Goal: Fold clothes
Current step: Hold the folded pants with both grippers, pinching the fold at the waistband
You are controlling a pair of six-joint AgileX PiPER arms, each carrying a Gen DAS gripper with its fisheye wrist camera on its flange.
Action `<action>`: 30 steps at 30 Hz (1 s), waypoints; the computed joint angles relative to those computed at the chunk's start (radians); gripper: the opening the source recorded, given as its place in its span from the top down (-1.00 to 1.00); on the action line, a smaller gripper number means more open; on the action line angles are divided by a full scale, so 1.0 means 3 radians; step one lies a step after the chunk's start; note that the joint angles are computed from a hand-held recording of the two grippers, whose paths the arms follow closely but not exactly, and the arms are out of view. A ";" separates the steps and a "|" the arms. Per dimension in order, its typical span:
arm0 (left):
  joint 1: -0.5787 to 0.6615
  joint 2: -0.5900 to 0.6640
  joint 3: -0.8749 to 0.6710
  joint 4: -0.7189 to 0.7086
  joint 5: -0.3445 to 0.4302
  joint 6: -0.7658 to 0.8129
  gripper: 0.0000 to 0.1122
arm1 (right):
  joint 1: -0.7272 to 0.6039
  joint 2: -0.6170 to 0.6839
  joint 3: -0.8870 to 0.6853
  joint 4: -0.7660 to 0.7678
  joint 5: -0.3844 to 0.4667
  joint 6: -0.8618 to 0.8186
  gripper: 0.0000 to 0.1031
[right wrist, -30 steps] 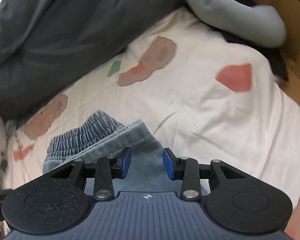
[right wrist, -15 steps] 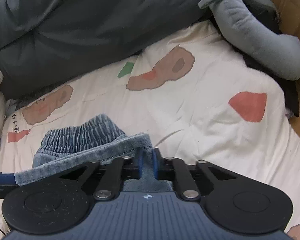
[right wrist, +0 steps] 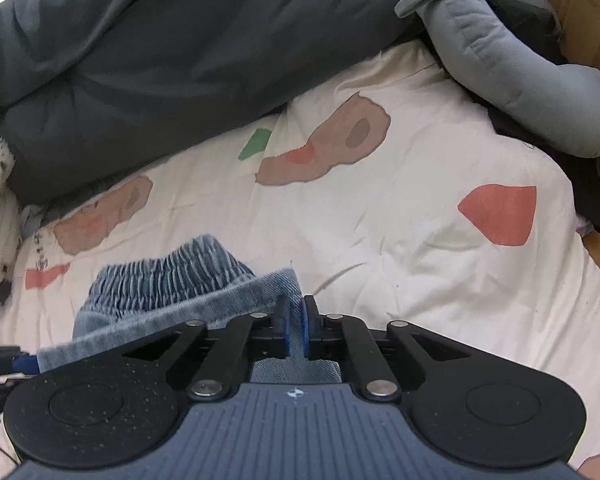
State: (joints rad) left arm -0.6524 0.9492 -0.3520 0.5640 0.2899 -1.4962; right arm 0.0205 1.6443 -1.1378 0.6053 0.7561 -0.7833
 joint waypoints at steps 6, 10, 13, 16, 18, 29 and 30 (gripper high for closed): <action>-0.0150 0.0047 -0.0053 0.0326 0.0160 -0.0358 0.28 | -0.0080 0.0132 -0.0050 -0.0019 0.0165 -0.0273 0.26; -0.0221 0.0063 -0.0108 0.0372 0.0267 -0.0411 0.39 | -0.0123 0.0344 -0.0167 0.0069 0.0275 -0.0453 0.24; -0.0155 0.0058 -0.0124 0.0200 0.0243 -0.0225 0.41 | -0.0141 0.0501 -0.0284 0.0131 0.0379 -0.0566 0.22; -0.0102 0.0077 -0.0118 0.0127 0.0204 -0.0139 0.42 | -0.0180 0.0641 -0.0415 0.0193 0.0527 -0.0622 0.21; -0.0094 0.0079 -0.0119 0.0095 0.0200 -0.0119 0.42 | -0.0195 0.0712 -0.0515 0.0193 0.0639 -0.0632 0.22; 0.0081 0.0009 -0.0092 -0.0419 0.0105 0.0494 0.44 | -0.0231 0.0992 -0.1174 0.0131 0.1339 -0.0869 0.02; 0.0099 0.0004 -0.0088 -0.0469 0.0094 0.0553 0.44 | -0.0231 0.1006 -0.1211 0.0140 0.1371 -0.0907 -0.02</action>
